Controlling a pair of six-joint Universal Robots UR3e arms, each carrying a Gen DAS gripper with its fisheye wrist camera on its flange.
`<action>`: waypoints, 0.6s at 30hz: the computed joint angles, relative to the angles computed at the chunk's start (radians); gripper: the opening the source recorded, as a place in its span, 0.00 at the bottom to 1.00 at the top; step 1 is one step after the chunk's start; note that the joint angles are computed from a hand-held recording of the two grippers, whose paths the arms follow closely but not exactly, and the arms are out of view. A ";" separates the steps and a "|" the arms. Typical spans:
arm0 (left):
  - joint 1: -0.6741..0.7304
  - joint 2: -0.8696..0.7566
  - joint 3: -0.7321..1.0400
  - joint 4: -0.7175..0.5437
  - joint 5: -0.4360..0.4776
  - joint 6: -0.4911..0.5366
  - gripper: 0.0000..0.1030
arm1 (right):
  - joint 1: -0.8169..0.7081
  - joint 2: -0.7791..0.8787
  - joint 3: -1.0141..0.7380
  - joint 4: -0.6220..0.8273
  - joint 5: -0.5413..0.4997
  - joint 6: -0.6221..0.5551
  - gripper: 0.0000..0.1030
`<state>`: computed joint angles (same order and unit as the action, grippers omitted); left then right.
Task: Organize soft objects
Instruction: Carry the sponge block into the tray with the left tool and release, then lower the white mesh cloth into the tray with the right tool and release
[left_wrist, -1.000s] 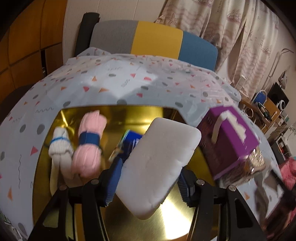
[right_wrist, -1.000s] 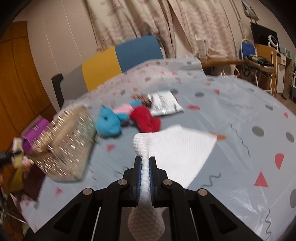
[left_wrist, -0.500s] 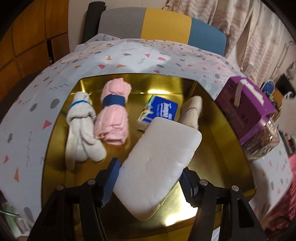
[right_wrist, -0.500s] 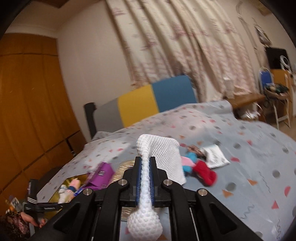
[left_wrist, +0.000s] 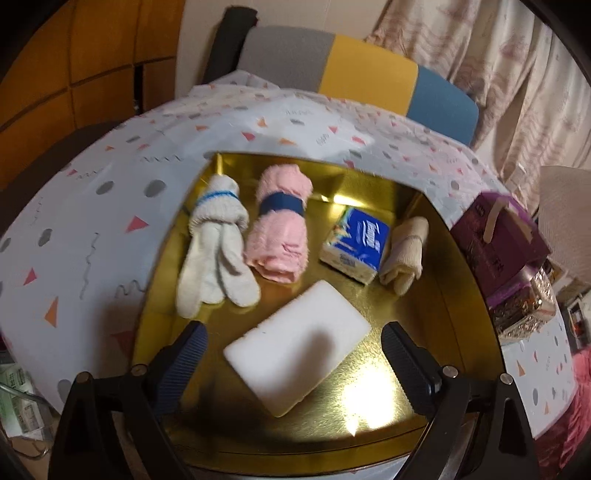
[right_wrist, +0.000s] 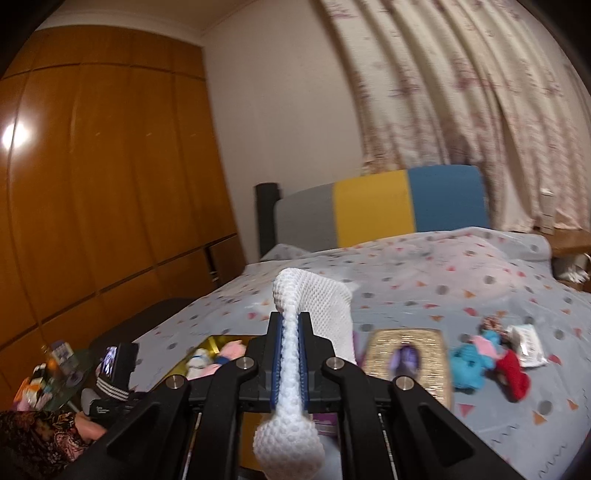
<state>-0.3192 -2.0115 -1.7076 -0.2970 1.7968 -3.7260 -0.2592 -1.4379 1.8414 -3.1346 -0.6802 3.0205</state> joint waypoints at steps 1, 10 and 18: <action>-0.006 0.010 -0.011 0.008 0.024 -0.005 0.98 | 0.021 0.006 -0.007 0.006 -0.003 -0.009 0.05; -0.038 0.057 -0.049 0.011 0.136 -0.019 0.98 | 0.241 0.112 -0.137 0.242 -0.118 -0.174 0.05; -0.016 0.091 -0.075 0.019 0.128 -0.042 0.98 | 0.409 0.300 -0.321 0.389 -0.304 -0.213 0.06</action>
